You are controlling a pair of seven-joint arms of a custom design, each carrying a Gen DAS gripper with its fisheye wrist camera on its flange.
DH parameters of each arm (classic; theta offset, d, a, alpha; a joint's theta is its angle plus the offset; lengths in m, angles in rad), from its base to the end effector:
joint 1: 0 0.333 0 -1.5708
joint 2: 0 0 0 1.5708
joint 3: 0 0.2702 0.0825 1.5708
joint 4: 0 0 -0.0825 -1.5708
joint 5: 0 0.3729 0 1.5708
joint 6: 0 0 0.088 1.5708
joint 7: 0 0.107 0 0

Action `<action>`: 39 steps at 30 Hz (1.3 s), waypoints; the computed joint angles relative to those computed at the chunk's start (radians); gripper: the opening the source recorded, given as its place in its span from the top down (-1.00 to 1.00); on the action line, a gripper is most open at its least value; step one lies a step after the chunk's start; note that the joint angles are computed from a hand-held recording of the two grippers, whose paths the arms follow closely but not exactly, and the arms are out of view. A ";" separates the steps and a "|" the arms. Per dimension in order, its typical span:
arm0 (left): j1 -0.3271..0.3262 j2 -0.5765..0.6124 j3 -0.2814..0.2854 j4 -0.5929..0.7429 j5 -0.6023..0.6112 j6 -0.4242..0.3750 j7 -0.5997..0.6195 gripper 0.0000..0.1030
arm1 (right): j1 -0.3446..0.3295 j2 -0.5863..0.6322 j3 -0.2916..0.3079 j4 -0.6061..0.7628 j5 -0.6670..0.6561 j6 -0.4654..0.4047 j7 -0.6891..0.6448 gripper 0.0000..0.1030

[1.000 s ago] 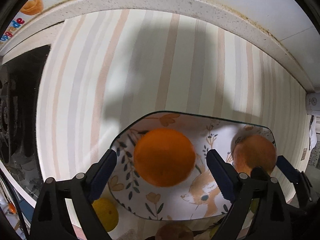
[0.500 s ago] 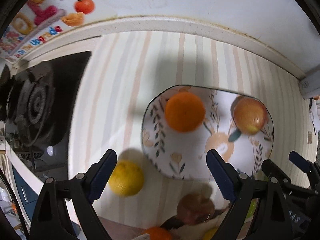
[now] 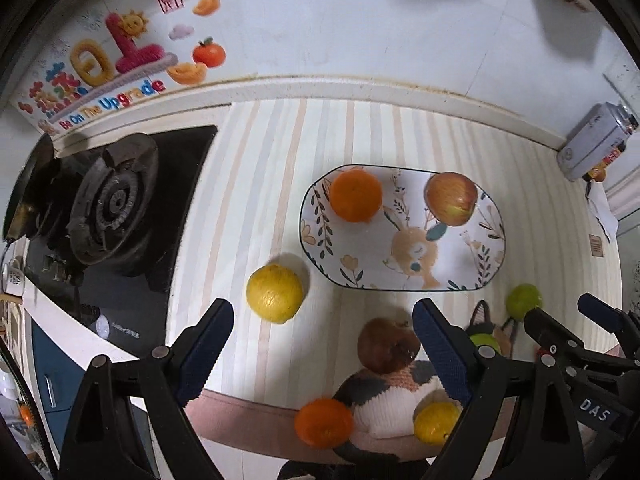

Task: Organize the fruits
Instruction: 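Lift both grippers away from the plate toward the remaining fruit, then grasp a second orange with the left gripper while the right grasps a yellow citrus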

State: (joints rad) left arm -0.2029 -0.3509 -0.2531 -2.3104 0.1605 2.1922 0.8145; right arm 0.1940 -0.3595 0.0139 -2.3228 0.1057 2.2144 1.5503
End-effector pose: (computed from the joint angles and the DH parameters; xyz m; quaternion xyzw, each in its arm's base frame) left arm 0.4252 -0.2068 0.4619 -0.7728 0.6151 -0.0860 0.1308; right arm 0.4593 0.1007 0.4669 -0.7596 0.6368 -0.0464 0.1241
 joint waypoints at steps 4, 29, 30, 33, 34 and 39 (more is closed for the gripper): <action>-0.016 -0.077 -0.005 -0.036 -0.014 -0.003 -0.006 -0.78 | 0.004 -0.112 -0.004 -0.048 0.010 -0.009 -0.011 -0.82; -0.077 -0.190 -0.015 -0.224 -0.111 -0.071 0.004 -0.98 | 0.031 -0.160 -0.036 -0.270 0.126 -0.159 -0.059 -0.82; -0.079 -0.179 -0.012 -0.232 -0.121 -0.072 0.006 -0.98 | 0.031 -0.132 -0.031 -0.277 0.131 -0.159 -0.055 -0.82; -0.092 -0.140 0.006 -0.259 -0.173 -0.071 0.026 -0.98 | 0.034 -0.074 -0.029 -0.293 0.158 -0.152 -0.058 -0.80; -0.098 -0.125 0.012 -0.268 -0.195 -0.067 0.040 -0.98 | 0.035 -0.065 -0.026 -0.298 0.162 -0.149 -0.060 -0.75; -0.111 -0.049 0.024 -0.280 -0.268 -0.047 0.087 -0.97 | 0.042 -0.033 -0.013 -0.319 0.169 -0.134 -0.062 -0.62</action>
